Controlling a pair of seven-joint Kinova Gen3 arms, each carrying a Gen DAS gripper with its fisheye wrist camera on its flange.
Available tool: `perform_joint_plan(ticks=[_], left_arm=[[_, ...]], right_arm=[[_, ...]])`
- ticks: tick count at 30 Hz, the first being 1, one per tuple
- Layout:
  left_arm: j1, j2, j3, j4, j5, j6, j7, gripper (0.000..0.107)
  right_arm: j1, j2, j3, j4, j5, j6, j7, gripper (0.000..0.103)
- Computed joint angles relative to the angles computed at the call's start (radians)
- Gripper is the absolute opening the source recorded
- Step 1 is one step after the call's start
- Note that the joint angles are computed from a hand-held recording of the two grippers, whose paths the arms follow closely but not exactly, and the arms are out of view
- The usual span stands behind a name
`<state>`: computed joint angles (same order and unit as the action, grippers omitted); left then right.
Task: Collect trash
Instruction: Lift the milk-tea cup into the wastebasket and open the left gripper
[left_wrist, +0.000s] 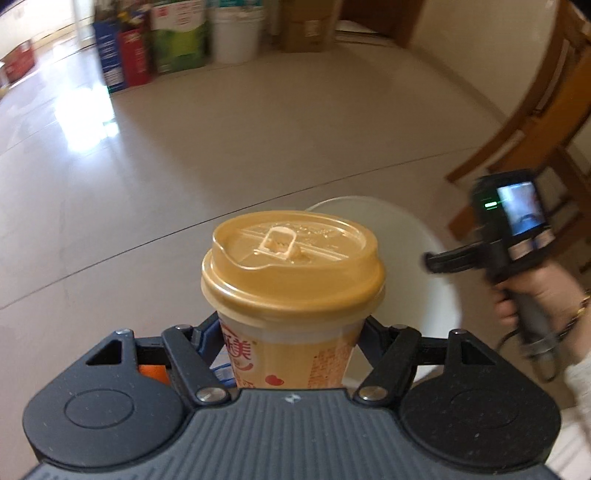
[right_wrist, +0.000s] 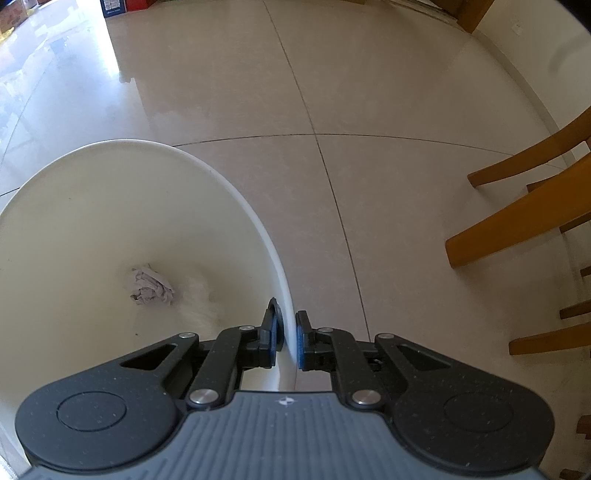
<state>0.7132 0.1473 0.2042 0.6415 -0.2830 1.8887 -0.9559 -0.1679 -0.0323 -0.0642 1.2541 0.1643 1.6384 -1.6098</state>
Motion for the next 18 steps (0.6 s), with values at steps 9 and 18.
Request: perform_joint_plan(ticks=[9, 18], left_arm=[[0.066, 0.124, -0.056, -0.089, 0.036, -0.049, -0.005, 0.077], [0.072, 0.07, -0.065, 0.003, 0.006, -0.098, -0.004, 0.092]], right_arm=[[0.017, 0.018, 0.016, -0.037, -0.028, 0.024, 0.018, 0.012], [0.014, 0.014, 0.011, -0.026, -0.018, 0.013, 0.015, 0.012]])
